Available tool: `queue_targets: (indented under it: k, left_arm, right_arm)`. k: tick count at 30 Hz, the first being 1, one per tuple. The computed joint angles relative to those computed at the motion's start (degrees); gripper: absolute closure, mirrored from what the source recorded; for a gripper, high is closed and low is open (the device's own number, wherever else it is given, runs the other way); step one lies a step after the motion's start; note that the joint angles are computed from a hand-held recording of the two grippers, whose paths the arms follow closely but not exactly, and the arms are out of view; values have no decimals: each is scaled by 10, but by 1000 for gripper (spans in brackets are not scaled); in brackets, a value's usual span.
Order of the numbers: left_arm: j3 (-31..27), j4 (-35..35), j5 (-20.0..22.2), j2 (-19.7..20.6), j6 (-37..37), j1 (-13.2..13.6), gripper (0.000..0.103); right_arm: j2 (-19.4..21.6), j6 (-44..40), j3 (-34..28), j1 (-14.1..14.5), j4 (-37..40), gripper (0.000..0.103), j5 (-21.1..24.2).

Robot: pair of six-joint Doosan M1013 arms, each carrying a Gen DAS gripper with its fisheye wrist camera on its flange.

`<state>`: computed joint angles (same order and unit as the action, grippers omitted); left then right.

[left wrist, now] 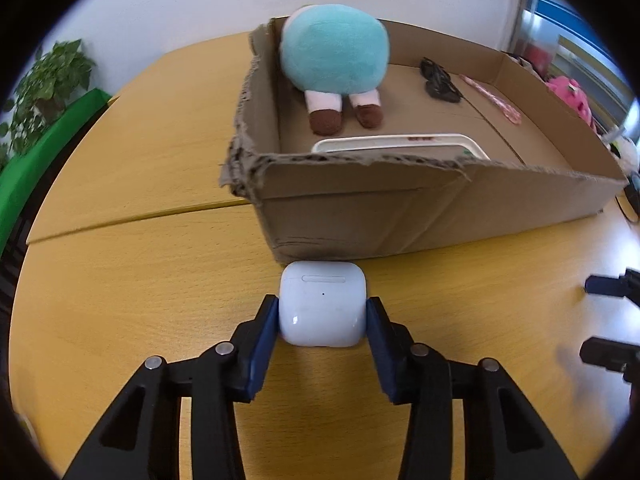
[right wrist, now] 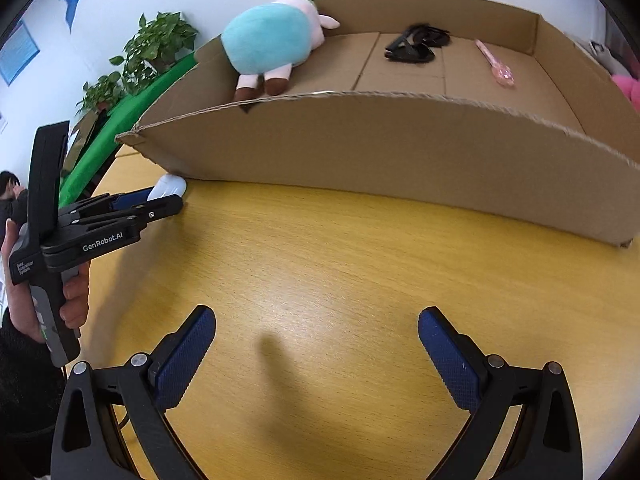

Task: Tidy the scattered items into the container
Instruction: 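Close the left gripper on the white earbuds case on the table, then lift the earbuds case and carry it over the box with the left gripper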

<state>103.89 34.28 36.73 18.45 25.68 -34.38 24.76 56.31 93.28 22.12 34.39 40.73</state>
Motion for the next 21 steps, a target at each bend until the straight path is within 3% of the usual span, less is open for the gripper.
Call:
queue_targets:
  k: [7,15,21]
  left_arm:
    - [27,-41,-74,-17,136,-23,60]
    - [48,-190,-141,-30,412,-57,60]
    - [48,-231,-153,-29,480,-65,60]
  right_arm:
    - [-11,-64,11,-1,25,0,9]
    - [-14,-122,12,0,73,1,45]
    - [-7,-153,9,14,75,7,85]
